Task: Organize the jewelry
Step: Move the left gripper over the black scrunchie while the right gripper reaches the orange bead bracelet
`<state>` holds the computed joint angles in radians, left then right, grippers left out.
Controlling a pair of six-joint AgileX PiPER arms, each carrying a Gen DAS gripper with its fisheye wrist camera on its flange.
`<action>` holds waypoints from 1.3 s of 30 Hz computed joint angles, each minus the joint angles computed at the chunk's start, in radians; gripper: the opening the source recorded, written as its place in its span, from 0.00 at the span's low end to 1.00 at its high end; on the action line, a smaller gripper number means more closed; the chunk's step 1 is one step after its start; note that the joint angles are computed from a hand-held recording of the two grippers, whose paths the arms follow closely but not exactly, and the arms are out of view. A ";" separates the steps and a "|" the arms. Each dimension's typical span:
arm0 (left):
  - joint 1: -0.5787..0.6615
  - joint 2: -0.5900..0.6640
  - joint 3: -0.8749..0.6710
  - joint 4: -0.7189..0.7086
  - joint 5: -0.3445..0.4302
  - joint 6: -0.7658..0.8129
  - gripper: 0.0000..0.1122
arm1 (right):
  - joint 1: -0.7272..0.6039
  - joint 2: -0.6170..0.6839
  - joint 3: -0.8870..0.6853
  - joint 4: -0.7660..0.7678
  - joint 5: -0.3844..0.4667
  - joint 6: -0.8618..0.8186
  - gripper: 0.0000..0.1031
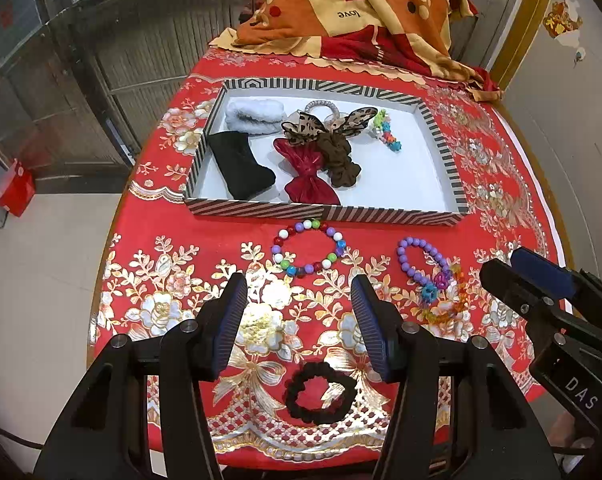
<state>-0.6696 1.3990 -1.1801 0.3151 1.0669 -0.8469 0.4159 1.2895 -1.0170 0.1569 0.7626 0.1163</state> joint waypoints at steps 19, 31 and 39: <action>0.001 0.024 0.005 -0.023 -0.002 0.016 0.48 | -0.019 0.031 0.007 0.034 -0.001 -0.044 0.45; 0.010 0.025 0.032 -0.083 -0.019 0.085 0.48 | -0.075 0.032 0.044 0.080 -0.004 -0.109 0.46; 0.170 -0.037 0.130 -0.338 -0.071 0.362 0.48 | -0.157 0.039 0.086 0.135 -0.007 -0.199 0.46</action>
